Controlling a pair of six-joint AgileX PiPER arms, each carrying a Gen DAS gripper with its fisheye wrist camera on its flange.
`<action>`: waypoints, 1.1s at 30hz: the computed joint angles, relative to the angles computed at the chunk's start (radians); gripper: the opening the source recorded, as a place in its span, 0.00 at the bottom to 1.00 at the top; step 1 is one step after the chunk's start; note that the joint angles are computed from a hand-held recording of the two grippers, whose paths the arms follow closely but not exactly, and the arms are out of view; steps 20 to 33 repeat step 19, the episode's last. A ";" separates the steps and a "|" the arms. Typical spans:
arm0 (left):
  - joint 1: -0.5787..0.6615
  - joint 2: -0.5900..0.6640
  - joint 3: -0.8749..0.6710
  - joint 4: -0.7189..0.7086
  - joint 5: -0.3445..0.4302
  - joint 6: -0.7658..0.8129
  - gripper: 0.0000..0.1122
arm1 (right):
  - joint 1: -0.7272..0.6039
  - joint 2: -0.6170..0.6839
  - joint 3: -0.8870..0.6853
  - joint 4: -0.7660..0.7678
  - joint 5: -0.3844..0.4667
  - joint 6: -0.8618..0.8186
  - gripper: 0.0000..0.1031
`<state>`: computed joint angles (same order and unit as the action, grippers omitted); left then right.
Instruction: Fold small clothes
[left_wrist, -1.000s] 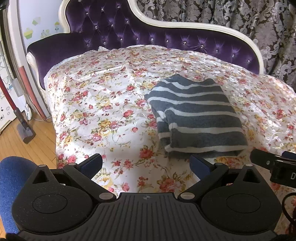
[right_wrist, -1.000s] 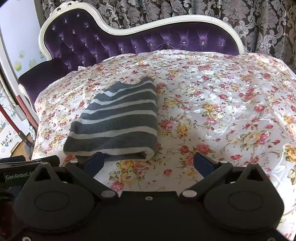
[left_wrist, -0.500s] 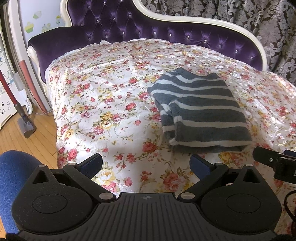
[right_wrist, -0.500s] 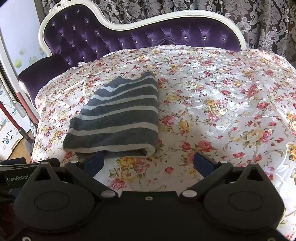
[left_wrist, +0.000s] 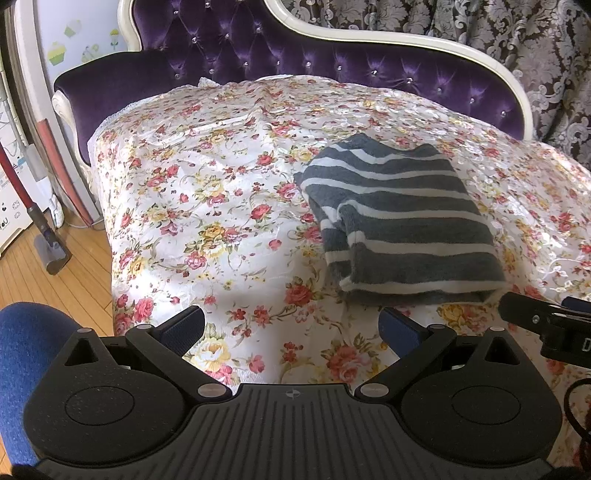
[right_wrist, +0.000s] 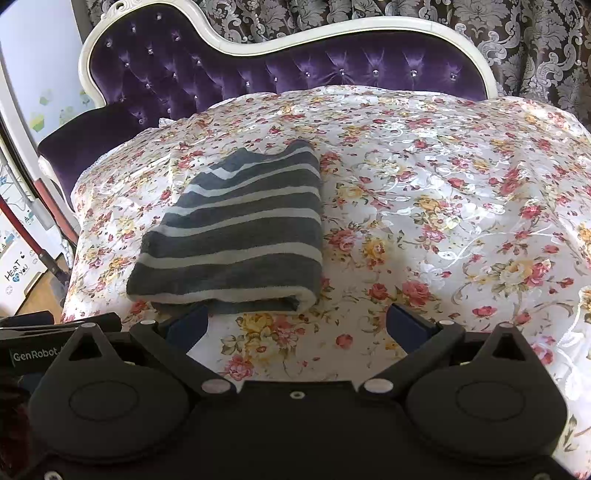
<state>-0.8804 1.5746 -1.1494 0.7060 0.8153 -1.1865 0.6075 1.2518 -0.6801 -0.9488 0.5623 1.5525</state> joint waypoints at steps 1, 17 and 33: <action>0.000 0.000 -0.001 0.000 0.000 0.001 0.91 | 0.000 0.000 0.000 0.000 0.000 0.000 0.99; 0.008 0.005 -0.002 -0.019 -0.011 0.020 0.91 | -0.017 0.007 -0.003 0.020 -0.023 -0.027 0.99; 0.010 0.005 -0.002 -0.020 -0.016 0.023 0.91 | -0.018 0.007 -0.003 0.022 -0.024 -0.028 0.99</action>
